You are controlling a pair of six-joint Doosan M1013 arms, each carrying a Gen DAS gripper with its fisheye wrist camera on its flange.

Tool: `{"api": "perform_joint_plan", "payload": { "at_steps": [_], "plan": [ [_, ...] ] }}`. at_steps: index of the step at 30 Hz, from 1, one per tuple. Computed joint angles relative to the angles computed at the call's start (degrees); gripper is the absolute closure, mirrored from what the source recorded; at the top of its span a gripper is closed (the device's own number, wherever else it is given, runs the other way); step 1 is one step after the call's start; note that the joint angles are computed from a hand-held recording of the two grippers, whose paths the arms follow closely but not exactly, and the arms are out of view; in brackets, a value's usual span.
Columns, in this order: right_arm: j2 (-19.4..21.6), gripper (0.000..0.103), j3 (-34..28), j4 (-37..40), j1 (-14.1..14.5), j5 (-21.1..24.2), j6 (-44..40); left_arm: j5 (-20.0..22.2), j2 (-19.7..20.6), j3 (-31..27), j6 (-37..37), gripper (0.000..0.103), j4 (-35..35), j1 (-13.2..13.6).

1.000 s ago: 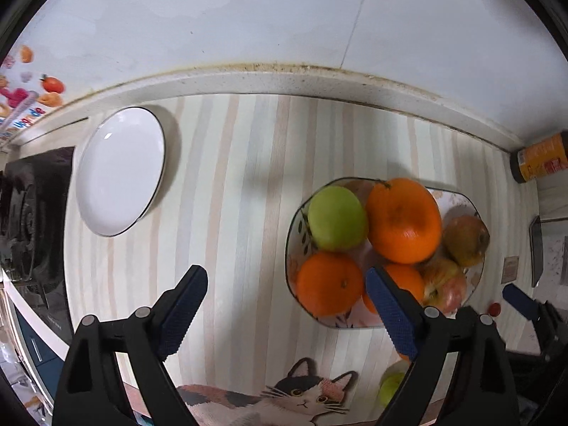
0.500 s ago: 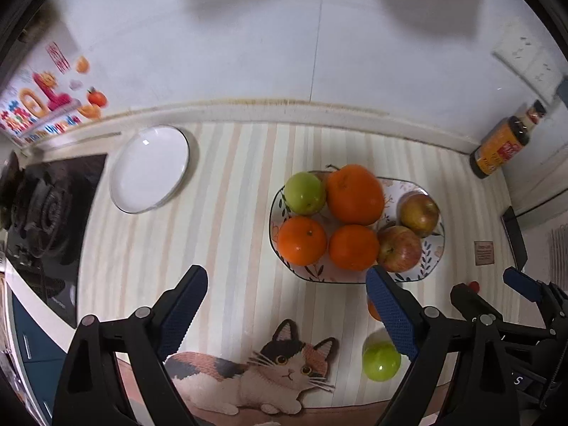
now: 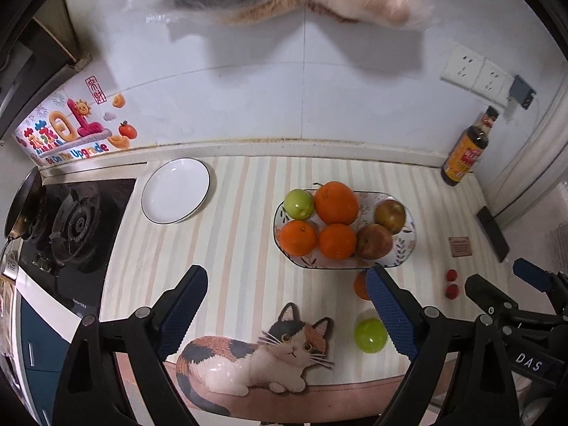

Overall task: Organize fruits
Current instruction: 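Lift both open grippers back from the floral plate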

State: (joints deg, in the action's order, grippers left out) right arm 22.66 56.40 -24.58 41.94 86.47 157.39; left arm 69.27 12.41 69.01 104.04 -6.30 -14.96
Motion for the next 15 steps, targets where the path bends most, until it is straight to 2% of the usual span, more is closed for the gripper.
{"api": "perform_joint_plan", "payload": {
  "at_steps": [8,15],
  "plan": [
    [-1.74,0.007,-1.15,-5.3,3.35,2.43,1.78,-1.8,-3.94,2.45,2.51,0.011,-2.26,0.64],
    [-2.98,0.007,-0.32,-6.64,5.03,2.14,3.87,-2.96,-6.06,4.5,3.43,0.011,-2.76,0.43]
  ]
}}
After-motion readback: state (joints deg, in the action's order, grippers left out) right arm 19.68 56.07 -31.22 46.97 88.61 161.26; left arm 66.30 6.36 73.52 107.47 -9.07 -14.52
